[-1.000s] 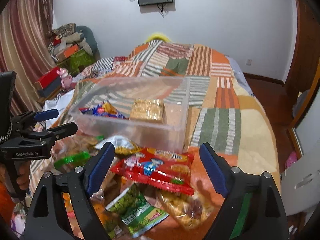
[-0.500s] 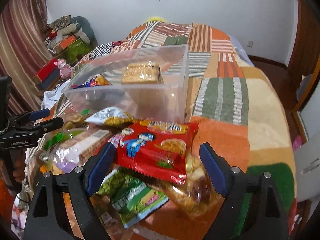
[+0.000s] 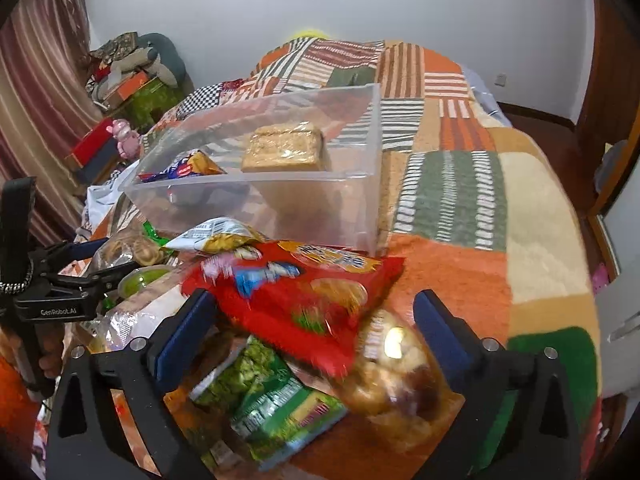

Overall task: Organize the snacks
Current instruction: 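Grasp the clear barcode cookie bag with the left gripper, then grasp the red chip bag with right gripper while left gripper holds the cookie bag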

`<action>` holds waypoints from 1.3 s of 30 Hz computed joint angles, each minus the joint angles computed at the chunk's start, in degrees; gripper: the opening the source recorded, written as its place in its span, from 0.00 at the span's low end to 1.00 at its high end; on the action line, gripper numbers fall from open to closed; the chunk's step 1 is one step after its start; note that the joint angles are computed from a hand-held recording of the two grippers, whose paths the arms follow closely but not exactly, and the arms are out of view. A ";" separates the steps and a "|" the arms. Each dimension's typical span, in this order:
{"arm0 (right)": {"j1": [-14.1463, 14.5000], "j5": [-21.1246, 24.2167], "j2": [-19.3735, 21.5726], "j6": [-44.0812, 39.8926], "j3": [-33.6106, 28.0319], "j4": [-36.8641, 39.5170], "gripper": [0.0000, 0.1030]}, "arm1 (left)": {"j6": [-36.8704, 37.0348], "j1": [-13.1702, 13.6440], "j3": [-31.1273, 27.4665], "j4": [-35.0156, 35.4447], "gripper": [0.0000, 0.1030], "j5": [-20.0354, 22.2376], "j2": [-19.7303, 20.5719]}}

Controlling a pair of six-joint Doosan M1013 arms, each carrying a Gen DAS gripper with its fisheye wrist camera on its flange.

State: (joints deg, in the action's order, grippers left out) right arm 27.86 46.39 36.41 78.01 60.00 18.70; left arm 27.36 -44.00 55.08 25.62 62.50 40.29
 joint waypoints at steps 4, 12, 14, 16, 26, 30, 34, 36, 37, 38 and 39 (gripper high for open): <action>0.40 -0.79 0.16 -0.27 0.02 0.02 1.00 | 0.25 0.39 1.19 -1.50 0.68 -1.93 -0.38; 0.64 -0.13 0.76 -3.72 -1.10 0.99 0.98 | -0.59 -0.15 1.92 0.86 0.53 -2.41 -0.49; 0.36 0.85 0.82 -4.66 -1.23 2.01 0.96 | -0.91 -0.28 2.12 1.32 0.52 -2.39 -0.61; 0.10 1.17 0.42 -5.92 -0.62 2.19 0.94 | -1.48 -0.35 2.57 1.62 0.52 -2.69 -0.91; 0.54 -2.11 -1.40 -3.86 2.62 -7.09 0.91 | -5.38 -0.95 5.09 4.12 0.51 -3.43 -3.01; 0.46 -2.72 -0.52 -4.43 1.23 -6.18 0.91 | -6.02 -1.09 5.71 4.28 0.51 -4.32 -3.62; 0.25 -2.18 0.40 -8.77 -0.23 -1.92 0.86 | -6.12 -1.14 5.75 4.25 0.51 -4.78 -3.76; -0.10 -1.14 0.76 -11.88 -0.88 1.29 0.69 | -6.23 -1.13 5.72 4.36 0.51 -4.86 -3.76; -0.17 -0.60 0.86 -12.39 -1.09 2.09 0.59 | -6.27 -1.12 5.76 4.33 0.51 -4.98 -3.81; -0.23 -0.23 0.95 -12.72 -1.27 2.58 0.50 | -6.42 -1.13 5.78 4.35 0.51 -5.06 -3.84; -0.32 0.08 0.95 -12.98 -1.28 2.99 0.47 | -6.57 -1.10 5.75 4.38 0.51 -5.14 -3.82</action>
